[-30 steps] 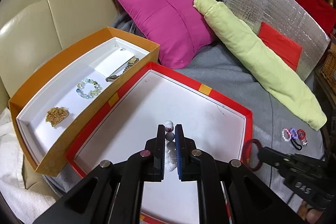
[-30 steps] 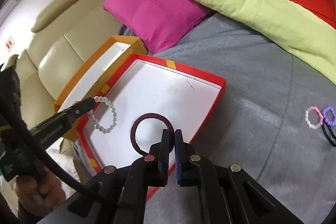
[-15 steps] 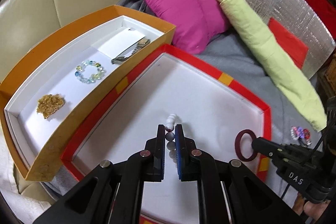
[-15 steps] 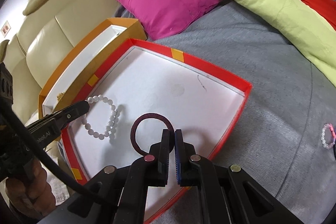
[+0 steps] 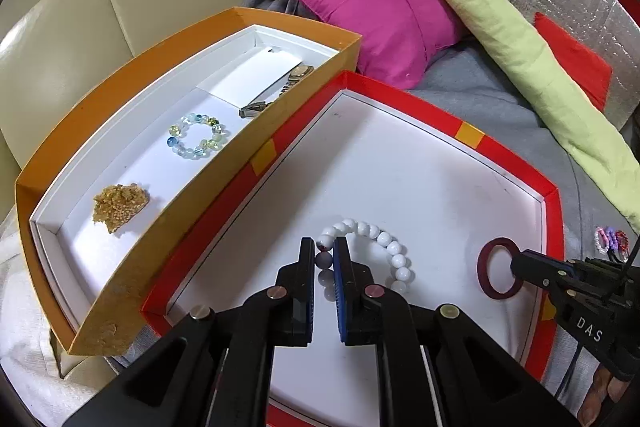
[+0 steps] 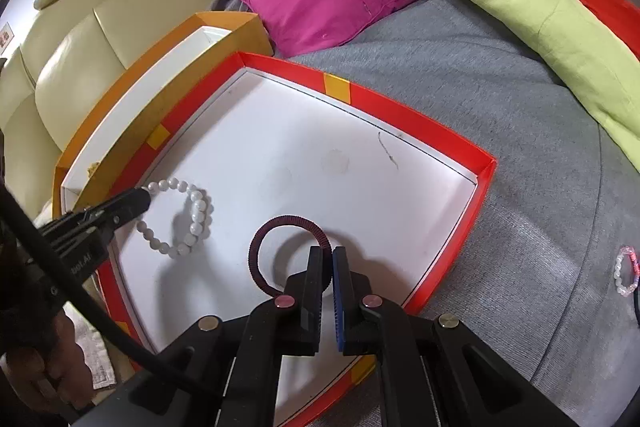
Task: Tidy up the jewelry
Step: 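Lower both bracelets into the box and open both tools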
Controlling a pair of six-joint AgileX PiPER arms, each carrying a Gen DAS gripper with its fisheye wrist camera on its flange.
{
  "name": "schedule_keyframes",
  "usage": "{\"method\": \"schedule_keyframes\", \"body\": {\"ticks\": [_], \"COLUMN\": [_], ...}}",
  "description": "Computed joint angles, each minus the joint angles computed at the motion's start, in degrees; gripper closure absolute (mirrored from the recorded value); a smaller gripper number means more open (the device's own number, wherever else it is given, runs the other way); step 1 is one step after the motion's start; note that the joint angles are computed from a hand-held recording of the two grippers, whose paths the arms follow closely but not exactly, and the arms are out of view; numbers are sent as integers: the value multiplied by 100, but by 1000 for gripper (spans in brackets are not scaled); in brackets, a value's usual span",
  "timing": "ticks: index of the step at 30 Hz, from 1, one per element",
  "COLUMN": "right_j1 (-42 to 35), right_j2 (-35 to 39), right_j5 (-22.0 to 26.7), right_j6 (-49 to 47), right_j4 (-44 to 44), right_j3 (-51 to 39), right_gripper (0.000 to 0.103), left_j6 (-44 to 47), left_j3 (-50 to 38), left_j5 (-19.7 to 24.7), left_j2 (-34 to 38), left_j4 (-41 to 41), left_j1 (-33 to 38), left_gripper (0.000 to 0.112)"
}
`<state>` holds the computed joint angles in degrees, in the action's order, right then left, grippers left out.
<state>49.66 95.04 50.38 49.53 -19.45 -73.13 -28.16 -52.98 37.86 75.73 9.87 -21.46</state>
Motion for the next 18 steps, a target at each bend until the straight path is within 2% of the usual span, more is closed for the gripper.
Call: {"method": "schedule_keyframes", "body": {"ticks": [6, 8, 9, 10, 11, 12, 14, 18], "right_j1": [50, 56, 63, 79, 121, 163, 236, 277], "right_j2": [116, 104, 107, 113, 76, 52, -56, -419], "right_j5": [108, 123, 150, 181, 198, 209, 198, 162], "right_j6": [-122, -100, -92, -80, 4, 110, 321, 590], "right_j4": [86, 99, 99, 89, 0, -107, -299, -478], "right_j3": [-85, -91, -106, -129, -116, -116, -67, 124], "right_gripper": [96, 88, 77, 60, 51, 40, 38, 38], "left_j6": [-324, -392, -379, -433, -513, -552, -640, -1227], "left_j3": [-80, -122, -161, -183, -203, -223, -235, -192], "left_j5": [22, 29, 50, 59, 82, 107, 153, 303], "left_j2": [131, 174, 193, 198, 201, 184, 123, -105], "left_j4": [334, 389, 366, 406, 481, 535, 642, 1190], "left_j1": [-48, -32, -4, 6, -7, -13, -36, -274], "left_gripper": [103, 103, 103, 102, 100, 98, 91, 64]}}
